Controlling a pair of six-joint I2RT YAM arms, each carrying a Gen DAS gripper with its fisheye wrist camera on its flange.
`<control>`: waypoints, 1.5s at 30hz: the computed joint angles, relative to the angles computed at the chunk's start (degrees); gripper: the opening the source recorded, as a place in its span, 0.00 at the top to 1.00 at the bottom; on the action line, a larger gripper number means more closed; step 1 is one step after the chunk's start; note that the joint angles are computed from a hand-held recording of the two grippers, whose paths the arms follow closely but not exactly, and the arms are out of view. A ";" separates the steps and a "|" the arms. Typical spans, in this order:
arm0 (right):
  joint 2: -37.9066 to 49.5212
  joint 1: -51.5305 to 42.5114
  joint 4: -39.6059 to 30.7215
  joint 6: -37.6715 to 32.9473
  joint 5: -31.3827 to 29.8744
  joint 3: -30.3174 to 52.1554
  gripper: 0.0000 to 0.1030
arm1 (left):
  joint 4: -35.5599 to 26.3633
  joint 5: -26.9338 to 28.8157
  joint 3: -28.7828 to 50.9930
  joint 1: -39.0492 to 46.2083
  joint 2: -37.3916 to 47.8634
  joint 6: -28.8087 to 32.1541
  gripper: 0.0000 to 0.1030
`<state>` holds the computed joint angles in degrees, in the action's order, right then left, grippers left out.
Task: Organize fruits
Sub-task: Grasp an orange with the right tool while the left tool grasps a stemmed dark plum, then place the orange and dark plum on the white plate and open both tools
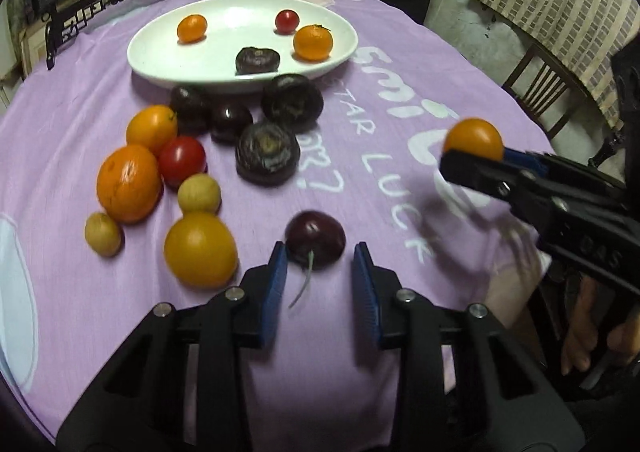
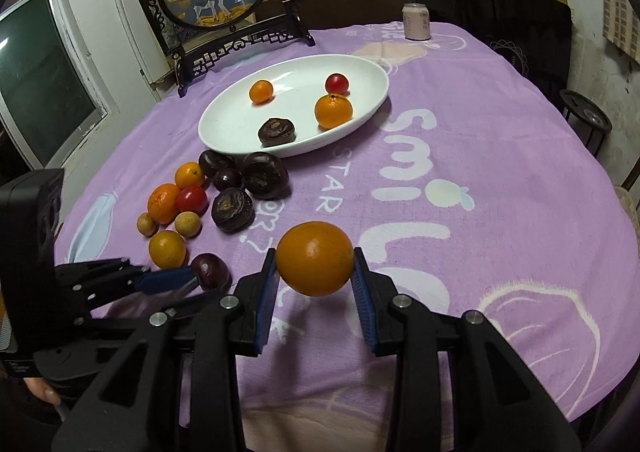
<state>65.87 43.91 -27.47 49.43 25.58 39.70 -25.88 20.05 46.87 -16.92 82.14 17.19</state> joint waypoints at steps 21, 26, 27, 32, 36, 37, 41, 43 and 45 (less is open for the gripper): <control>8.15 -10.46 4.73 -11.51 -8.63 8.17 0.65 | -0.64 1.45 13.87 5.61 4.11 0.20 0.71; 20.80 -18.61 4.01 -18.74 -13.45 22.96 0.65 | -3.85 -4.04 36.51 4.76 20.42 -3.76 0.71; 23.36 -19.77 3.63 -19.60 -13.97 25.85 0.65 | -5.29 -4.91 41.53 4.42 23.94 -4.49 0.71; 38.52 -25.12 0.52 -24.42 -17.89 41.18 0.65 | -15.13 -7.58 67.64 3.67 43.25 -8.95 0.70; 43.50 -26.73 -0.02 -25.20 -20.10 44.67 0.65 | -18.64 -4.91 73.13 4.12 48.10 -8.57 0.70; 44.03 -26.94 -0.06 -25.31 -20.44 44.91 0.65 | -17.87 -4.53 72.04 4.16 47.77 -8.47 0.70; 43.80 -27.04 1.07 -24.96 -19.04 44.33 0.58 | -17.31 -3.79 71.17 4.05 47.47 -8.21 0.58; 42.14 -26.48 2.77 -24.55 -15.46 42.24 0.47 | -13.80 -3.61 66.82 4.51 44.66 -8.84 0.44; 39.65 -26.16 5.37 -24.92 -12.47 39.18 0.47 | -11.49 -3.36 63.58 4.99 42.17 -9.08 0.44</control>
<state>105.52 17.75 -22.10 24.51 13.11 78.87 -37.37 16.68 110.45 -11.92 124.31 8.11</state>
